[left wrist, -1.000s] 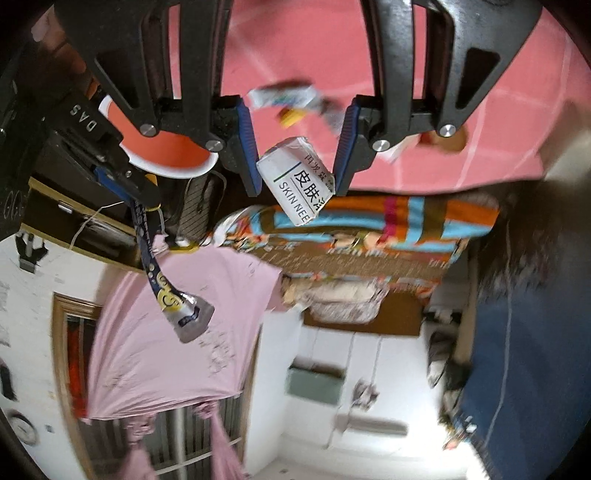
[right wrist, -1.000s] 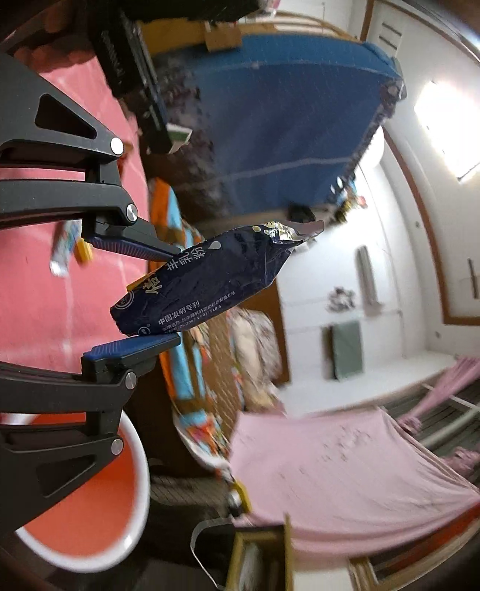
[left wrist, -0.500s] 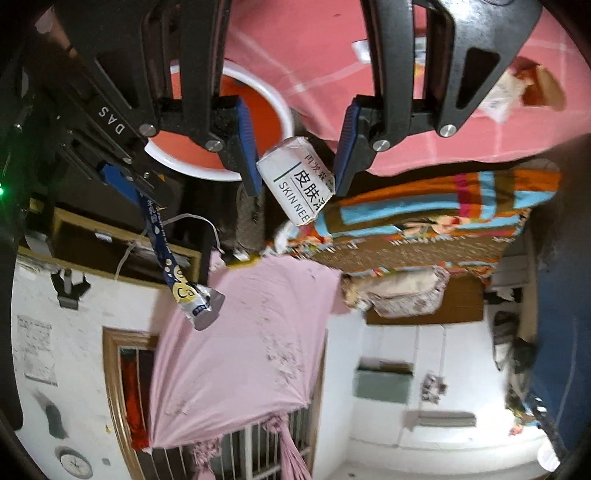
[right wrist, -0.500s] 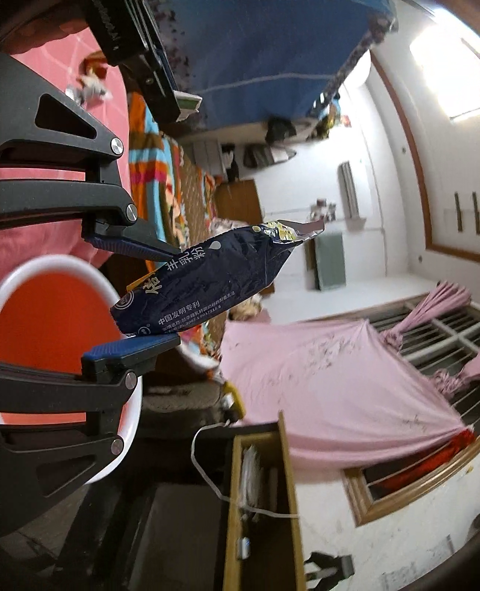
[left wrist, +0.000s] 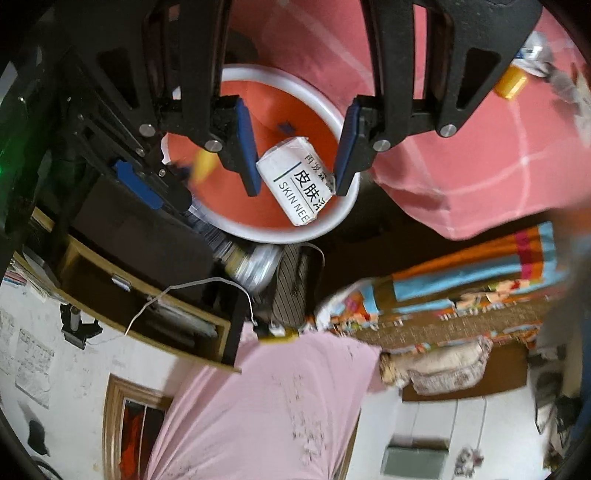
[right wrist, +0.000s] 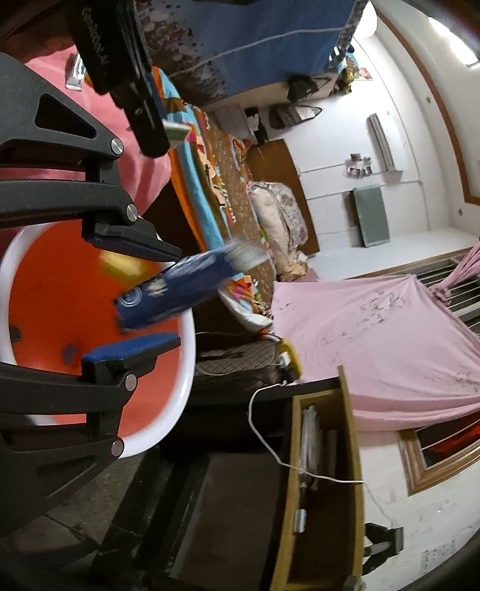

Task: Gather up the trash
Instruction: 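Carry both items over the bucket and open both tools to drop them, then move both tools back over the table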

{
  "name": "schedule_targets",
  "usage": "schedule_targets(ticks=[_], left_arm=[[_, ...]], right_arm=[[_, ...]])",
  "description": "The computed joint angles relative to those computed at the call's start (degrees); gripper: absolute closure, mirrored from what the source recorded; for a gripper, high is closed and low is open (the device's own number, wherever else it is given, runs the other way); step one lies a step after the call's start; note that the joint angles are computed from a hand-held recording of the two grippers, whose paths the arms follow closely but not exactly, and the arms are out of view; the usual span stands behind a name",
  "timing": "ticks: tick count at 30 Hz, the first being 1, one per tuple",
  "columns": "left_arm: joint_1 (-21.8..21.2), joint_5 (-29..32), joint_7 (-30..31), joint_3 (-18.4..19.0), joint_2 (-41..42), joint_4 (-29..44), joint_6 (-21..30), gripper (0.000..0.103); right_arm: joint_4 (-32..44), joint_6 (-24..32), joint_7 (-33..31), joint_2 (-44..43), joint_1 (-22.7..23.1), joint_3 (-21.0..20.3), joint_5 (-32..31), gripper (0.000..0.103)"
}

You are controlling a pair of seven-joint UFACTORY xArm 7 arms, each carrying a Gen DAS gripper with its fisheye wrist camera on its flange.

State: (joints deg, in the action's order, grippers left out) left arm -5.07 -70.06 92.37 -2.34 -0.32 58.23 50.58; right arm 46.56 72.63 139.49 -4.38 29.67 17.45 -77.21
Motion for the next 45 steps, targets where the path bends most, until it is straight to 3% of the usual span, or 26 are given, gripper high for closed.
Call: schedule_targets(ticks=[7,20,27,30,34,42,45], left_arm=[[-1.16,6.16,-7.07,-1.43,2.25,1.55,-0.57,0.080],[0.00,7.67,-12.15,-1.57,3.27,2.70,-0.34,0.069],[0.97,0.53,-7.34,-0.52,0.58,0.06,-4.29,0.062],[1.34,-4.22,-4.36,0.60,-1.15,-1.77,-6.83,0.052],[2.67,-8.84,-2.10,2.55,-2.41,-2.68,-7.12,0.041],[6.68,-19.84,5.78,6.39,-5.11,-4.00,-6.92,0.018],[8.67,-24.88,9.14,7.92,-5.53,-4.17,-5.71,0.015]], right_arm=[[-1.57,-2.26,1.38,-1.30,-0.81,-0.16,1.99,0.065],[-1.91,0.17,3.36,-1.67,-0.51,1.04,2.05,0.055],[-0.87,3.71,3.47,-0.72,0.59,1.74,-0.94,0.049],[-0.21,5.59,3.82,0.15,1.60,2.06,-3.84,0.041],[1.85,8.60,2.55,2.14,3.32,2.24,-7.13,0.038],[5.90,16.05,0.10,5.81,7.80,2.34,-16.17,0.003],[7.53,17.63,-1.21,7.00,9.34,1.99,-19.65,0.000]])
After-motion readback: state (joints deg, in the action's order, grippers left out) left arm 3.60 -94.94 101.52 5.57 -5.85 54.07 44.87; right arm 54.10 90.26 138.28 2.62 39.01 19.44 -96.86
